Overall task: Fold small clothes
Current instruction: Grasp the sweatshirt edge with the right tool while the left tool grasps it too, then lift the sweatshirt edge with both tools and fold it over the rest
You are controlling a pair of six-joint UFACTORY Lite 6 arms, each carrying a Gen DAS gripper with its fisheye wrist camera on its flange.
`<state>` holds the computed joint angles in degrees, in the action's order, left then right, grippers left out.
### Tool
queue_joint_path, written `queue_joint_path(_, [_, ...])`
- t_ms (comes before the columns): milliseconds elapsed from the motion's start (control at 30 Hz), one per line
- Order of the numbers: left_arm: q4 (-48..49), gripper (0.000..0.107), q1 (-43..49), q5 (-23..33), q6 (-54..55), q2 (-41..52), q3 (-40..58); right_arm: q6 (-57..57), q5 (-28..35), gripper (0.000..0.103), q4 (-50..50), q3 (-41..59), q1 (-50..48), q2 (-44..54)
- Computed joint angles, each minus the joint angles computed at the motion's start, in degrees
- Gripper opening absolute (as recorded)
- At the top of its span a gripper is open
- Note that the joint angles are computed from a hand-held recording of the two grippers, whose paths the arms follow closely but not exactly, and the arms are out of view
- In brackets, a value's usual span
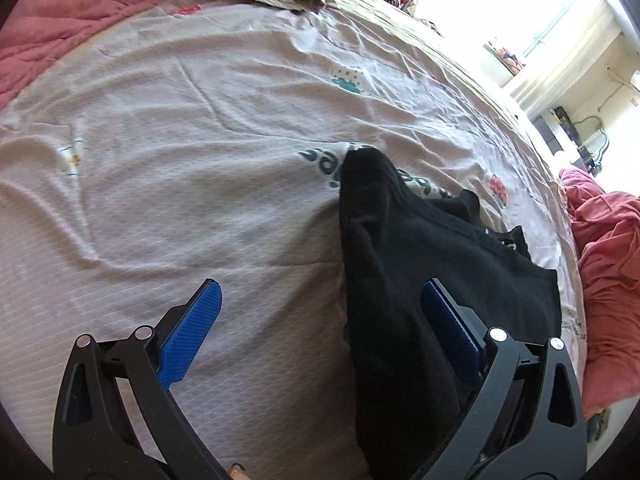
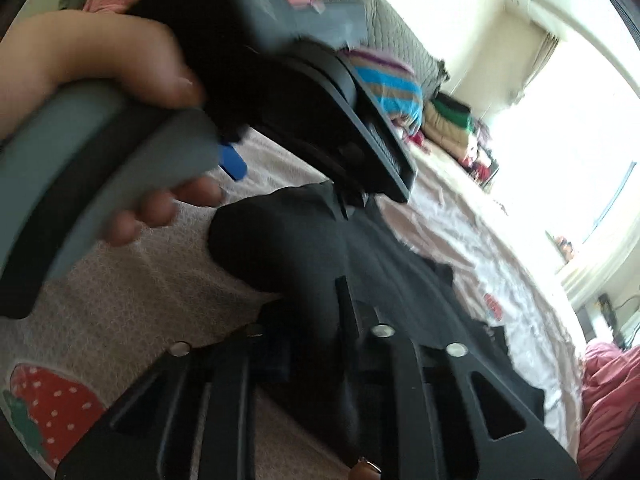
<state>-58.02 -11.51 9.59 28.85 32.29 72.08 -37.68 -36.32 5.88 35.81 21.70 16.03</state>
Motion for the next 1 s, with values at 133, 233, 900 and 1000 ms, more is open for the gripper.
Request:
queue_joint_path(133, [-4.35,0.093,0.13,3.27,3.05,2.28,3.43,6.34,-0.53,0.012,-7.27,-2.75,-3.92,-3.96])
queue_joint_path(233, [-15.84,0.093,0.22,6.03,11.00,2.63,3.89,12.91,-0.90,0.011,-13.61,-5.06,-7.72,-7.65])
queue_joint_path(900, [32.58,0.029,-17.74,8.01,-37.16,3.90,24.52,57.98,-8.76,0.008,-62.84,-11.64,-43.97,-23.70])
queue_joint_path(1000, [39.54,0.029,-20.01,9.79,-44.19,5.95,29.27,61.60,-10.76,0.008,-66.92,-11.26,-48.19,-24.30])
